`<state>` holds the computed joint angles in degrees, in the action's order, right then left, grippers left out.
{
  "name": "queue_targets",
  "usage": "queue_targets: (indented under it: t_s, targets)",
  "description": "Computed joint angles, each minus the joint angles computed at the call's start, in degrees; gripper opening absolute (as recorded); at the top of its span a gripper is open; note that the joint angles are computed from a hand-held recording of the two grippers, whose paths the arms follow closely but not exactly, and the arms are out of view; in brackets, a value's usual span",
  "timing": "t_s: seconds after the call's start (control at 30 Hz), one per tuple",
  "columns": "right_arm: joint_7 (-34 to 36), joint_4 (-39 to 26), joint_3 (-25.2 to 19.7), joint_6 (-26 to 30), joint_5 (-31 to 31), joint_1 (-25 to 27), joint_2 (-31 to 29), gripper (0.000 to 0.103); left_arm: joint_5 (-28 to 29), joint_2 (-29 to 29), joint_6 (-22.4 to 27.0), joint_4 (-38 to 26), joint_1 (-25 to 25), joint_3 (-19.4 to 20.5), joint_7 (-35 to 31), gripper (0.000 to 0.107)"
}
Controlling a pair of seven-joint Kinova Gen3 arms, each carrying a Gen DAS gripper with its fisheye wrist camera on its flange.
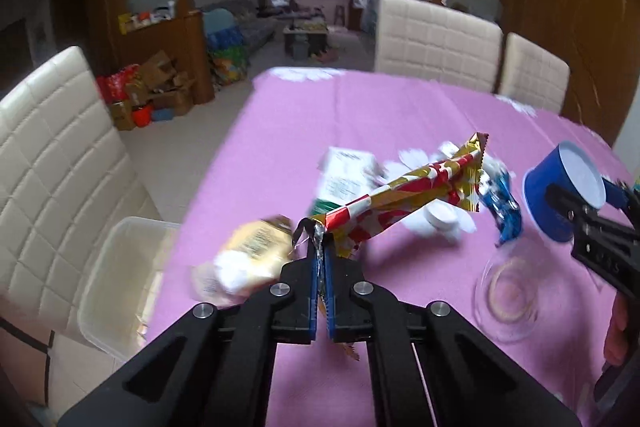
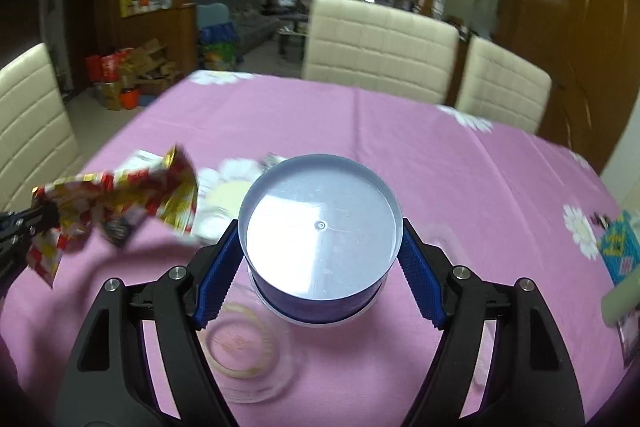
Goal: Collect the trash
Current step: 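Carry wrapper and blue tin to the bin and release both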
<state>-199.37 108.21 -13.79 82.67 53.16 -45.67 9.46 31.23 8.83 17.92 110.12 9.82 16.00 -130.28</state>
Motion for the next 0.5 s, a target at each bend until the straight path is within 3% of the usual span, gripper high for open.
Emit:
queue_targets:
  t_s: [0.13, 0.23, 0.5]
  targets:
    - [2.1, -3.3, 0.0, 0.4, 3.1, -1.4, 2.3, 0.075, 4.5, -1.2, -0.9, 0.5, -3.2, 0.0, -3.7, 0.003]
    - [5.0, -5.5, 0.7, -3.7, 4.3, -1.0, 2.7, 0.075, 5.9, -1.4, -2.1, 0.2, -4.4, -1.3, -3.8, 0.003]
    - [15.1, -15.2, 4.5, -12.6, 7.0, -1.5, 10.0, 0.075, -2.8, 1.1, -4.4, -1.4, -4.9, -6.6, 8.2, 0.003]
